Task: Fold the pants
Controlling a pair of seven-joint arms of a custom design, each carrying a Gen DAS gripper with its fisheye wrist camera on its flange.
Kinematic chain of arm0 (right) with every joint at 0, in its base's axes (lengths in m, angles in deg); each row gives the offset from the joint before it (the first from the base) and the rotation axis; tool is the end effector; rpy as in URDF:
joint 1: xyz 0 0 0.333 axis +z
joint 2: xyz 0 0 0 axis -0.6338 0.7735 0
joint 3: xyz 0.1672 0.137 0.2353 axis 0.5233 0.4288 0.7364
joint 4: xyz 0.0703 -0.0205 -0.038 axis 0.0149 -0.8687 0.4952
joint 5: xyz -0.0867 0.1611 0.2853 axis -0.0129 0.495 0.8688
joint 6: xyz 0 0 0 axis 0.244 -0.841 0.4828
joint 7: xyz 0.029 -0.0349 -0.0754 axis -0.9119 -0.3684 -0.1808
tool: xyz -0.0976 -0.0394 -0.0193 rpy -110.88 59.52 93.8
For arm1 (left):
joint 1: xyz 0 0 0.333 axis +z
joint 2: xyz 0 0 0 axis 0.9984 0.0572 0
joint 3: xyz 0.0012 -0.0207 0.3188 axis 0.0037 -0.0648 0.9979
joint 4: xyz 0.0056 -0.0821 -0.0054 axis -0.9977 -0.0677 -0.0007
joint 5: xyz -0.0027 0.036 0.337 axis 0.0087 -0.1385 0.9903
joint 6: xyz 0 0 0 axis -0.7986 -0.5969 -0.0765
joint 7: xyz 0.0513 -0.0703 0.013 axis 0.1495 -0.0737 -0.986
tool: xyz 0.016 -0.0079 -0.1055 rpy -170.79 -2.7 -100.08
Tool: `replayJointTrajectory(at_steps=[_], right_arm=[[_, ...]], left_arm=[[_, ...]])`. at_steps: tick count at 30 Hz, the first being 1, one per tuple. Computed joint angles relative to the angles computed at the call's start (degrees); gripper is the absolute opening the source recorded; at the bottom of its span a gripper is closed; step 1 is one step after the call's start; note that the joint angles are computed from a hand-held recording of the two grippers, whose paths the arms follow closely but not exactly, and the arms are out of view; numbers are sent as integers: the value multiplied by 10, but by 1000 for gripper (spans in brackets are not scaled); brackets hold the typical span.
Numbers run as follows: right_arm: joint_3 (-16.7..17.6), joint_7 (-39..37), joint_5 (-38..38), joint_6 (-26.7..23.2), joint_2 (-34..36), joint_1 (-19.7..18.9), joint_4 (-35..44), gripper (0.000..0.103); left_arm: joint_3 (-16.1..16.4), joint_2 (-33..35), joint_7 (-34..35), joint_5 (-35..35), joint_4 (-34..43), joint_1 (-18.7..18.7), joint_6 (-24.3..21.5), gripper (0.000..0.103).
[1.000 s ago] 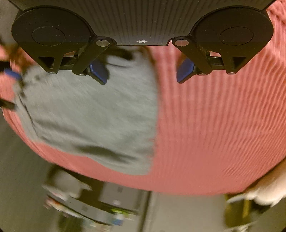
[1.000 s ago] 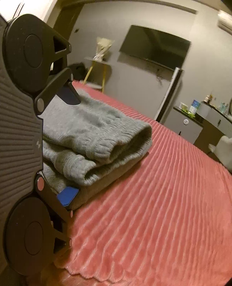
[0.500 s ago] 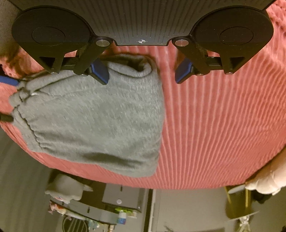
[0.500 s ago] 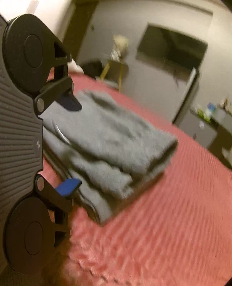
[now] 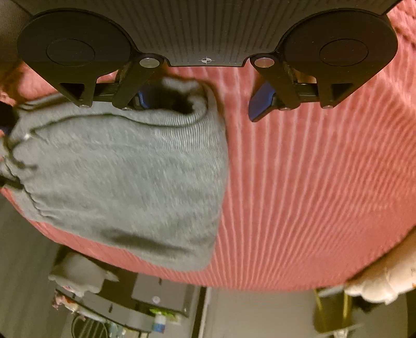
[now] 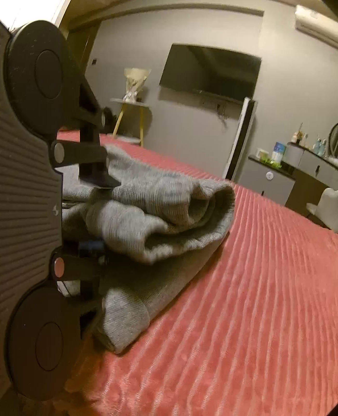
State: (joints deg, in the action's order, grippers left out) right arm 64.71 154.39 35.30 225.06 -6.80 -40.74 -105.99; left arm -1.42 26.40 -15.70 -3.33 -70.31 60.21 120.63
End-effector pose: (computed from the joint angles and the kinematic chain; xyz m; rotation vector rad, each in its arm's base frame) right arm 0.7153 0.1101 0.4971 -0.9825 1.8488 0.2933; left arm 0.6271 -0.3146 0.5198 -2.0762 1.5523 -0.6985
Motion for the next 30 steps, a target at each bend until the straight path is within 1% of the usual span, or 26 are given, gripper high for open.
replayJointTrajectory(at_steps=[1, 3, 4, 5, 6, 7, 9, 12, 13, 14, 15, 16, 17, 18, 19, 20, 21, 22, 23, 24, 25, 26, 27, 28, 29, 30], right_arm=[[1, -4, -4, -2, 4, 2, 6, 78], [-18, 12, -39, 0, 8, 22, 17, 72], [-43, 18, -49, -3, 6, 40, 20, 52], [-63, 15, -47, -4, 1, 54, 17, 29], [-63, 7, -43, -2, -3, 55, 15, 29], [-56, 11, -56, 3, -6, 51, 13, 28], [-12, -17, -60, 31, -18, 22, -4, 26], [61, -230, 154, 69, -35, -27, -24, 25], [71, -259, 174, 73, -37, -34, -25, 25], [61, -248, 155, 76, -37, -27, -26, 26], [30, -198, 95, 83, -41, -5, -34, 26], [-20, -108, -5, 73, -42, 29, -38, 26], [-70, -7, -105, 30, -35, 58, -28, 26], [-100, 69, -165, -26, -20, 73, 1, 26], [-110, 106, -189, -49, -12, 79, 18, 26], [-100, 103, -191, -41, -13, 74, 17, 26], [-70, 59, -166, 0, -24, 58, -4, 26], [-20, -21, -102, 49, -34, 28, -31, 26], [10, -80, -33, 71, -38, 9, -39, 26], [20, -98, -5, 71, -36, -1, -34, 26], [10, -88, -17, 70, -42, 5, -43, 26], [-20, -40, -69, 47, -41, 21, -40, 26], [-70, 48, -161, -7, -32, 52, -16, 26], [-100, 125, -231, -75, -11, 71, 27, 31], [-111, 163, -262, -110, 2, 79, 55, 34], [-114, 162, -252, -115, 4, 80, 64, 34]], left_arm=[[4, 6, 0, 8, 9, -4, -4, 81], [10, 12, -1, 23, 15, -10, -6, 78], [10, 8, -1, 27, 9, -10, 2, 69], [8, 2, 1, 30, 2, -9, 9, 47], [11, -4, -1, 39, -5, -11, 17, 32], [34, -4, -25, 72, 1, -33, -2, 18], [41, -31, -90, 113, -38, -33, 30, 17], [41, -63, -147, 176, -79, -33, 61, 17], [34, -62, -145, 185, -76, -32, 54, 18], [22, -56, -124, 180, -65, -28, 33, 20], [10, -43, -95, 164, -46, -24, 3, 23], [-5, -22, -52, 133, -11, -17, -35, 24], [0, -1, -17, 97, 19, -21, -57, 23], [6, 6, -13, 84, 28, -25, -62, 22], [-5, 1, -32, 100, 18, -16, -49, 18], [4, -12, -56, 115, -5, -19, -18, 18], [16, -28, -89, 140, -30, -26, 5, 18], [22, -36, -111, 157, -41, -30, 11, 18], [20, -42, -122, 160, -49, -27, 14, 20], [14, -44, -123, 156, -54, -21, 18, 20], [-5, -37, -103, 143, -44, -7, 5, 22], [-8, -19, -60, 115, -13, -11, -31, 22], [-15, -1, -24, 96, 19, -13, -69, 22], [-2, 15, -1, 77, 45, -27, -91, 22], [6, 17, 1, 74, 50, -33, -96, 27], [-6, 8, -18, 89, 36, -23, -89, 32]])
